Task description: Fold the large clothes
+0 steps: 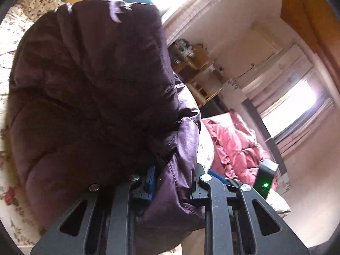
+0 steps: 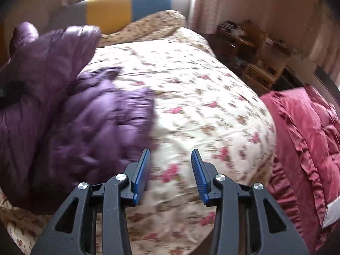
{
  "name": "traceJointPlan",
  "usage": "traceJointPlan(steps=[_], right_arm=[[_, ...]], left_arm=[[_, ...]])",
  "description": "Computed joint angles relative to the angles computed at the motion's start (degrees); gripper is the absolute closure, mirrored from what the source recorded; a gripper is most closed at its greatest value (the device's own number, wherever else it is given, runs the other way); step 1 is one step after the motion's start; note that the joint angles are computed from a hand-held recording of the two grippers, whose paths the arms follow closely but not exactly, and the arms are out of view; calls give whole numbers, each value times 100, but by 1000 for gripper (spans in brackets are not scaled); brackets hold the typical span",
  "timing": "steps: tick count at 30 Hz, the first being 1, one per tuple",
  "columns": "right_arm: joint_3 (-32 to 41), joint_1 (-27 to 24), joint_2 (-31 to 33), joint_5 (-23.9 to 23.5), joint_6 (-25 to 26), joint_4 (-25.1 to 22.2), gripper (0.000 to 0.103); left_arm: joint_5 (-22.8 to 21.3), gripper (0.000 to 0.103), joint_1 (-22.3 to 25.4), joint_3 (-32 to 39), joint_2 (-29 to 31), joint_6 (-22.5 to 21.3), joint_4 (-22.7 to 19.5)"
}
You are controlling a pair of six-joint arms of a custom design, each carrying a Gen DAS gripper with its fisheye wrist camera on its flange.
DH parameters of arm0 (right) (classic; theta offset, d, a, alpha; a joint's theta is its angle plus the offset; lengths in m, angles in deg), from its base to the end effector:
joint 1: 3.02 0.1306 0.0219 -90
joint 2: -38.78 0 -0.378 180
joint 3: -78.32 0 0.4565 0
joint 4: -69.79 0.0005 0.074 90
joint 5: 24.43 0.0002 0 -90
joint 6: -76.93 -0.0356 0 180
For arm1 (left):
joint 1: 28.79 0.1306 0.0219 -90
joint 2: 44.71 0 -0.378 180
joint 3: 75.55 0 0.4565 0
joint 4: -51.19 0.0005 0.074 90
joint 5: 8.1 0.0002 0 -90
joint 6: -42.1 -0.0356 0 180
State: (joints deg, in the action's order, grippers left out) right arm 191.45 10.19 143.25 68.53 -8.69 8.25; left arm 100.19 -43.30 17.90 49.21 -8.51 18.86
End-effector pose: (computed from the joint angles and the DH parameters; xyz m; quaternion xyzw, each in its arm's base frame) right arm 0.6174 0.1425 0.4779 -0.1368 0.9378 0.0001 0.3191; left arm 0.5728 -0.1603 0.4454 -0.1124 0.8629 -0.3386 0.3580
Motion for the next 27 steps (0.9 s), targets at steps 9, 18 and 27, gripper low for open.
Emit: traceJointPlan(steps=[9, 18, 27], right_arm=[[641, -332, 661, 330, -117, -385, 62], [597, -286, 653, 272, -115, -375, 56], [426, -149, 427, 276, -121, -345, 56]], left_arm=[[-656, 79, -267, 1338, 1102, -549, -1334], [-511, 34, -326, 1307, 795, -771, -1358], [-125, 28, -85, 634, -26, -529, -735]])
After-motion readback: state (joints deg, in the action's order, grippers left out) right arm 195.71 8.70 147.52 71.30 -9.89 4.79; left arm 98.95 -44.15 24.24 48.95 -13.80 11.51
